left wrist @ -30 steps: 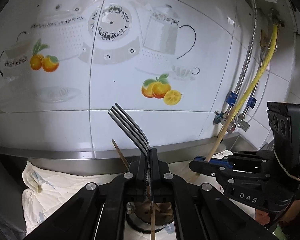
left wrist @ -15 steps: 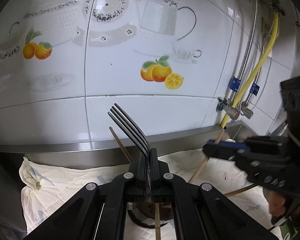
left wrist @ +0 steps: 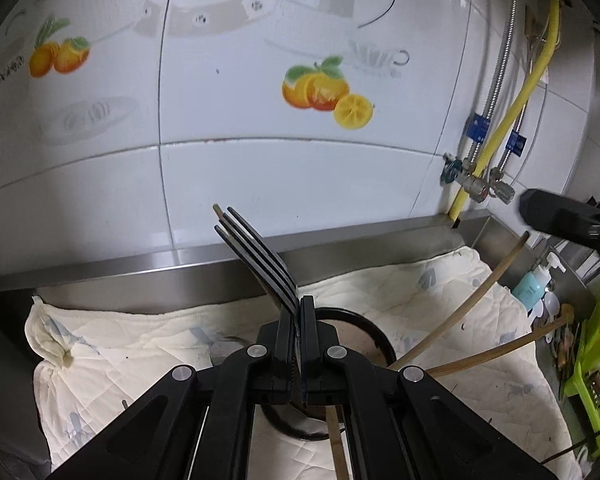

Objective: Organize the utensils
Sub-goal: 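Lower the fork and chopstick over the black holder with both tools, then open the right tool releasing the chopstick while the left tool releases the fork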

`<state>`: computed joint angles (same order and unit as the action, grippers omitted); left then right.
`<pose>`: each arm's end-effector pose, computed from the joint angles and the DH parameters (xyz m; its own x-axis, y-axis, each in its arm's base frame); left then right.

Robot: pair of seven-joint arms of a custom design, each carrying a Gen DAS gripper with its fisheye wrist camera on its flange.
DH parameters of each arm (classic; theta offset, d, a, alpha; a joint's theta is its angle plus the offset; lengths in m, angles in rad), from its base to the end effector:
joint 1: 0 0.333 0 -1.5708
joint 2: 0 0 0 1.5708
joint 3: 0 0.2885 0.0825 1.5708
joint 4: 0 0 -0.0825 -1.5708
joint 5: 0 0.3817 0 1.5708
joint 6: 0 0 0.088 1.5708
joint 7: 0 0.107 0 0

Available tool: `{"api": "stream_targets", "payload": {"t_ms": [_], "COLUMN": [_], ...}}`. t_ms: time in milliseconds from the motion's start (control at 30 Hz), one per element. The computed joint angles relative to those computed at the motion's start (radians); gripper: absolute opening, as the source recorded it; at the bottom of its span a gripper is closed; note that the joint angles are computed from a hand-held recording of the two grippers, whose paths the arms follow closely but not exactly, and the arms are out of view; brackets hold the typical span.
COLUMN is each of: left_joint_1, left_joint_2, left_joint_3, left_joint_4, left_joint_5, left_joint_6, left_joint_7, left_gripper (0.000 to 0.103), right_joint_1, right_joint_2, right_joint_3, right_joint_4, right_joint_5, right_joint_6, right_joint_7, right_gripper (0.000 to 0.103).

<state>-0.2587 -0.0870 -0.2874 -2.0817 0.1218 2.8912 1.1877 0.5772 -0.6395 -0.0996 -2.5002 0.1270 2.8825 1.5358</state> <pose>0.4879 -0.3103 0.5450 -0.3428 -0.9253 0.1623 -0.6372 0.1020 -0.7640 0.3812 0.1804 0.6006 0.4554 -0.8774 -0.1506 -0.5250 -0.1281 -0.8414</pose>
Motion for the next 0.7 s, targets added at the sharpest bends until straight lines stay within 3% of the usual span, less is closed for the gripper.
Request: {"api": "stream_targets", "payload": {"t_ms": [333,700], "left_joint_1": [-0.020,-0.019], "left_joint_2": [0.048,0.033], "left_joint_3": [0.013,0.021], "left_joint_4": [0.063,0.045], "left_joint_5": [-0.039,-0.008], "left_joint_6": [-0.118,-0.120], "left_joint_7": [0.049,-0.012], "left_gripper": [0.001,0.003], "right_joint_1": [-0.016,-0.011], "right_joint_2": [-0.052,-0.097], "right_joint_3": [0.020,0.005], "right_joint_4": [-0.039,-0.078], "right_joint_5": [-0.023,-0.027], "right_joint_6": [0.000,-0.019], "right_joint_7": [0.035,0.051], "right_gripper": [0.009,0.009]}}
